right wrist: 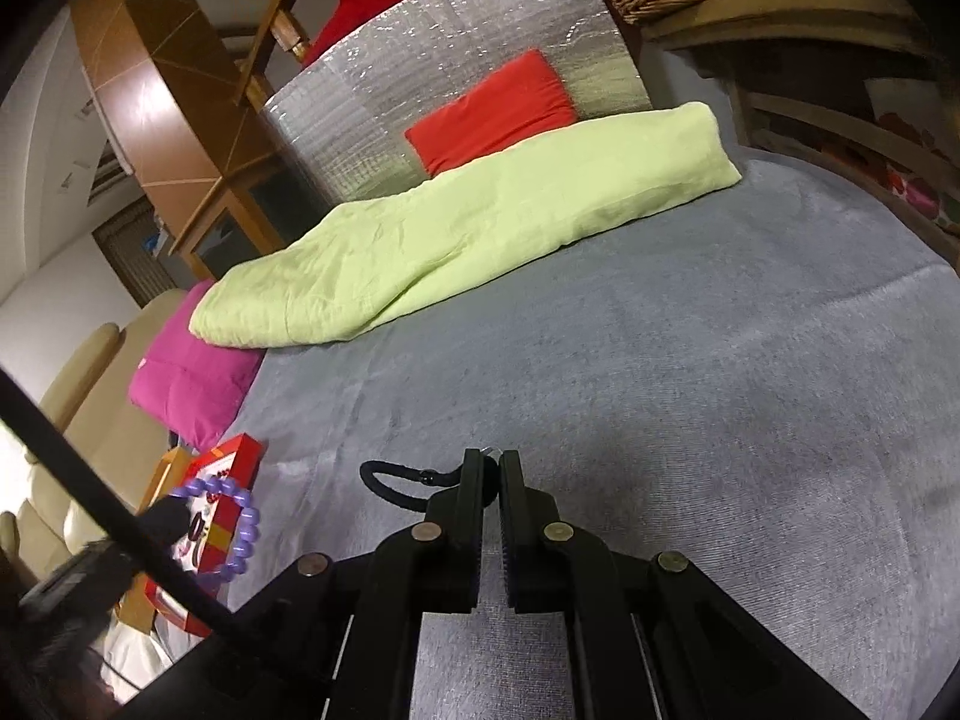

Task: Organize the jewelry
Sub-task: 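Carry the purple bracelet with the left tool while the right tool carries the hair tie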

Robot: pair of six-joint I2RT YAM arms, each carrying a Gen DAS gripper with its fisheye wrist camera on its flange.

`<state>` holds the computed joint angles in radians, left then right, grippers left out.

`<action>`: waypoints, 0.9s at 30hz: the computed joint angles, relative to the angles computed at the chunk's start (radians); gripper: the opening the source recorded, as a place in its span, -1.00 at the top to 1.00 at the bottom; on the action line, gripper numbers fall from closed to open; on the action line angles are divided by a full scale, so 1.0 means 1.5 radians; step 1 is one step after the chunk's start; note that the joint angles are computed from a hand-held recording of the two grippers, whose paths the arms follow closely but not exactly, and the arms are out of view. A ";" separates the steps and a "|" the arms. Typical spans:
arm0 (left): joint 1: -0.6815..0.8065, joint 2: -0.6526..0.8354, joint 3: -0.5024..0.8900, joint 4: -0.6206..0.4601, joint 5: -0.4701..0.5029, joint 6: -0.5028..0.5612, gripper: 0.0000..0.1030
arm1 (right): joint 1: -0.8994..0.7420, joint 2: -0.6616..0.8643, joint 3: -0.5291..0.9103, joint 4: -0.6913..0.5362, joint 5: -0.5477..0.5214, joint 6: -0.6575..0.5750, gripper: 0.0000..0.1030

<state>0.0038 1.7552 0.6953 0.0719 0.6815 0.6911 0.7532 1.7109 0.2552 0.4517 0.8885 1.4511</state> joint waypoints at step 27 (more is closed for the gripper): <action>0.022 0.242 0.166 0.057 -0.054 -0.033 0.82 | -0.061 0.116 0.116 0.015 -0.091 -0.141 0.89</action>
<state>0.0369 2.1188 0.9438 0.1575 0.6008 0.6412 0.6616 1.8856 0.4298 0.4746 0.7514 1.2389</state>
